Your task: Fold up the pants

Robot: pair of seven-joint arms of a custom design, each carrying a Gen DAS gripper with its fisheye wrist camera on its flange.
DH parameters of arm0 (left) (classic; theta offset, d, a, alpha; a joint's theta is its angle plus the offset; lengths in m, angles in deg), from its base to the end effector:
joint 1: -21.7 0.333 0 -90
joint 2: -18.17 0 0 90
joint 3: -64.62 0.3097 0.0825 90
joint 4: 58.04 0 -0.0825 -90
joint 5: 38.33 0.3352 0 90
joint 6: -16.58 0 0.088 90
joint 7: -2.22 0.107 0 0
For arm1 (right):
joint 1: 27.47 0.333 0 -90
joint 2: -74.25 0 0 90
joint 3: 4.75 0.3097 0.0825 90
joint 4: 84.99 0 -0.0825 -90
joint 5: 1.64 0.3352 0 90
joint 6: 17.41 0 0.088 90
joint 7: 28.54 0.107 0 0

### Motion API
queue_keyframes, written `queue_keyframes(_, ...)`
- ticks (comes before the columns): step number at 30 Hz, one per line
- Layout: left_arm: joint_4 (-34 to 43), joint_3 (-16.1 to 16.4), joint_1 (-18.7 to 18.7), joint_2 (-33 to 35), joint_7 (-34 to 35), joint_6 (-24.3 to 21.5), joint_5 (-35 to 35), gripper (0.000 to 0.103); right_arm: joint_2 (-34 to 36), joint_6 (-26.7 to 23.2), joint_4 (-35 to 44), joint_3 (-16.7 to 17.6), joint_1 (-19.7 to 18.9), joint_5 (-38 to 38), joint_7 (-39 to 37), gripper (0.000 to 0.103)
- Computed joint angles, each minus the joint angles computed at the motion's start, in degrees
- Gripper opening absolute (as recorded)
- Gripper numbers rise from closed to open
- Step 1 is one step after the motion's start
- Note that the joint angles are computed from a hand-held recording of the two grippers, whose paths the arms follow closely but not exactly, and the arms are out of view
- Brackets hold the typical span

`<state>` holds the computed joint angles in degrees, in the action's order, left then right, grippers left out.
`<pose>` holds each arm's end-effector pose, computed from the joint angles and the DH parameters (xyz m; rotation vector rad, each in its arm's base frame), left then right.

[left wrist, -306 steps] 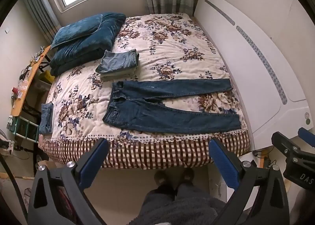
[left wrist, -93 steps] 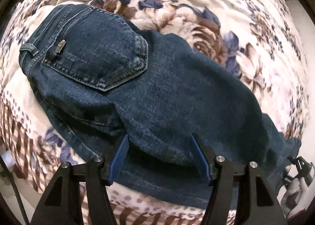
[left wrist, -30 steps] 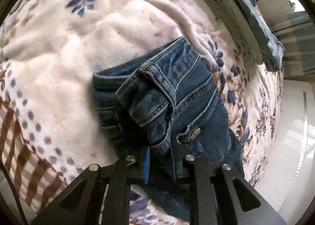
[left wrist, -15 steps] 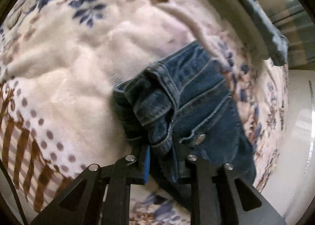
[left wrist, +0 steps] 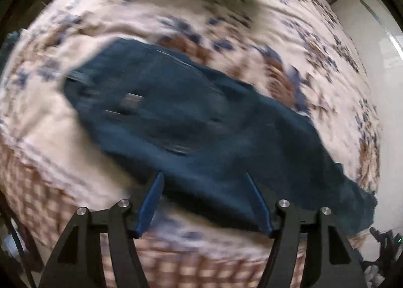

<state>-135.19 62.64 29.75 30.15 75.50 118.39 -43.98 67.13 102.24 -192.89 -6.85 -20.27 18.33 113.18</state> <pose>0.5855 0.0562 0.6219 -2.5578 1.6795 -0.3654 0.5032 0.0608 0.5991 -0.8464 2.5824 0.3129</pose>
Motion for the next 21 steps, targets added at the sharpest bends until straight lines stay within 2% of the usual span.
queue_keyframes(3,3.93,-1.36,-3.05,3.53,-3.32,-0.2,1.84,0.064,-0.62,0.41,-0.88,-2.32,-3.48,-5.62,2.19,0.083)
queue_keyframes(7,9.59,-2.51,-6.96,7.39,-7.07,-1.57,3.56,0.064,2.94,2.67,-1.24,-5.48,-7.82,-4.86,0.18,0.071)
queue_keyframes(8,10.52,-2.75,-7.96,8.04,-7.85,-2.05,4.04,0.064,4.97,1.74,0.0,-6.1,-8.91,-4.1,-1.04,0.066)
queue_keyframes(10,12.35,-3.03,-9.63,9.14,-9.44,-3.92,4.78,0.064,7.94,1.54,1.24,-6.48,-10.92,-1.75,-3.98,0.05)
queue_keyframes(11,13.34,-3.14,-10.44,9.72,-10.47,-4.85,5.06,0.064,9.06,1.58,1.84,-6.33,-11.72,-0.61,-5.52,0.029)
queue_keyframes(12,14.38,-3.26,-11.27,10.35,-11.43,-5.69,5.39,0.064,10.23,1.7,2.96,-6.02,-12.31,-0.48,-7.22,0.021)
queue_keyframes(14,15.78,-3.42,-12.65,11.07,-12.49,-7.13,6.21,0.064,10.69,0.34,5.07,-5.35,-13.03,-2.18,-8.67,0.014)
queue_keyframes(17,18.24,-3.63,-14.75,12.57,-13.41,-9.27,7.77,0.064,9.89,-0.75,5.94,-4.4,-12.97,-4.62,-9.11,0.014)
queue_keyframes(18,19.24,-3.69,-15.29,13.25,-13.8,-10.02,7.95,0.064,9.36,-3.61,5.91,-4.16,-13.04,-3.46,-11.28,0.016)
queue_keyframes(21,23.25,-3.6,-16.98,15.62,-14.98,-12.38,8.95,0.064,11.15,-8.01,8.16,-5.05,-14.96,2.91,-17.87,0.023)
